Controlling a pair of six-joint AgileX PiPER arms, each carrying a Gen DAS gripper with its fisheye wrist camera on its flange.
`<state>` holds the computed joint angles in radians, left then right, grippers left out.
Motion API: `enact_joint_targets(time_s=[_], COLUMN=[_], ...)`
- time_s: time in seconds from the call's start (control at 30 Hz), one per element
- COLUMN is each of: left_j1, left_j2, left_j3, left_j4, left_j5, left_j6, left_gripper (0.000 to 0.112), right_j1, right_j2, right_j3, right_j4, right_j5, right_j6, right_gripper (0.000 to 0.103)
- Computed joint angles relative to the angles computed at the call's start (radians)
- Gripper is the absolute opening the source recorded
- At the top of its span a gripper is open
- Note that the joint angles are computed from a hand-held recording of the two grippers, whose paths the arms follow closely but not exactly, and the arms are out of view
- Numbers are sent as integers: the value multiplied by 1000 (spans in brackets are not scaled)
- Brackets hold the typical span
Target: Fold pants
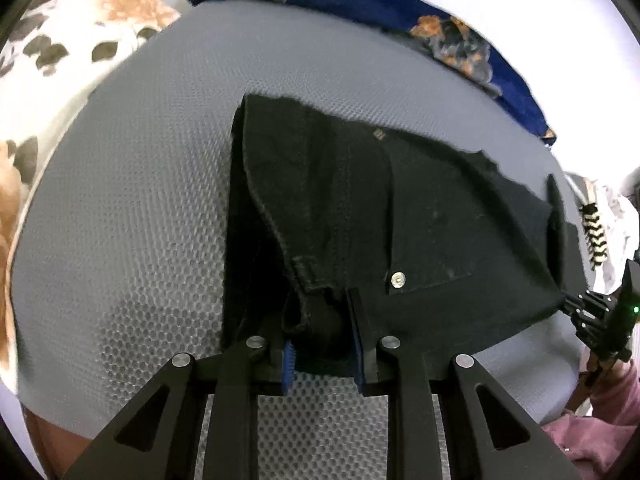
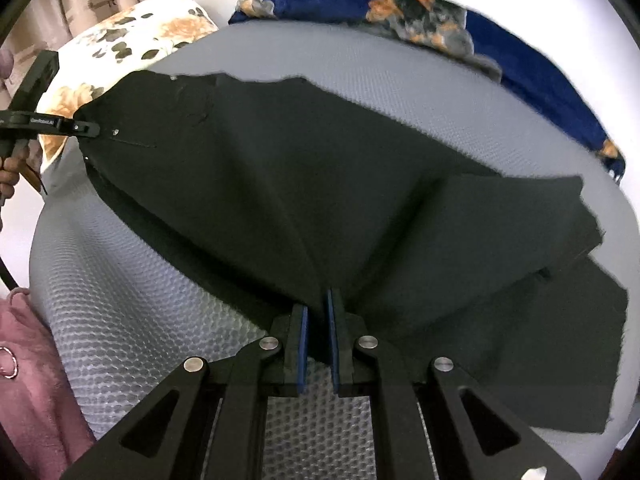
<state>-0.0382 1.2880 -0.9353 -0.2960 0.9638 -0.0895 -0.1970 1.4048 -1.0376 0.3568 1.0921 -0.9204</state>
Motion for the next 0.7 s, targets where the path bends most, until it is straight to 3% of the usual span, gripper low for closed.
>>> enact_joint_targets(time_s=[0.1,0.2,0.27,0.33,0.53,0.7], left_j1=[-77,-98,-105,-114,-298,-534], left_j2=[19,7,-6,-37,-134,-55], left_j3=[18,3,-7,-13,-57,-170], left_j4=[91,130,165,216,461,489], left_j5=[-66,-46,-17,26,108,29], left_j6=[-81,-116,-148,-180,-403,-406], left_gripper=[31,37,54,59,59,59], right_j1=[11,8,0,-4,-23,-42], right_j2=[20,38,43,50,81,100], right_j3=[34,7,7,-1,-33,-76], right_j4=[-2,-3,9,15,43,75], right_j5=[-37,-8,-4,9,51,102], right_j6=[14,45,46,56,77,93], right_gripper=[8,8,8,10,12,13])
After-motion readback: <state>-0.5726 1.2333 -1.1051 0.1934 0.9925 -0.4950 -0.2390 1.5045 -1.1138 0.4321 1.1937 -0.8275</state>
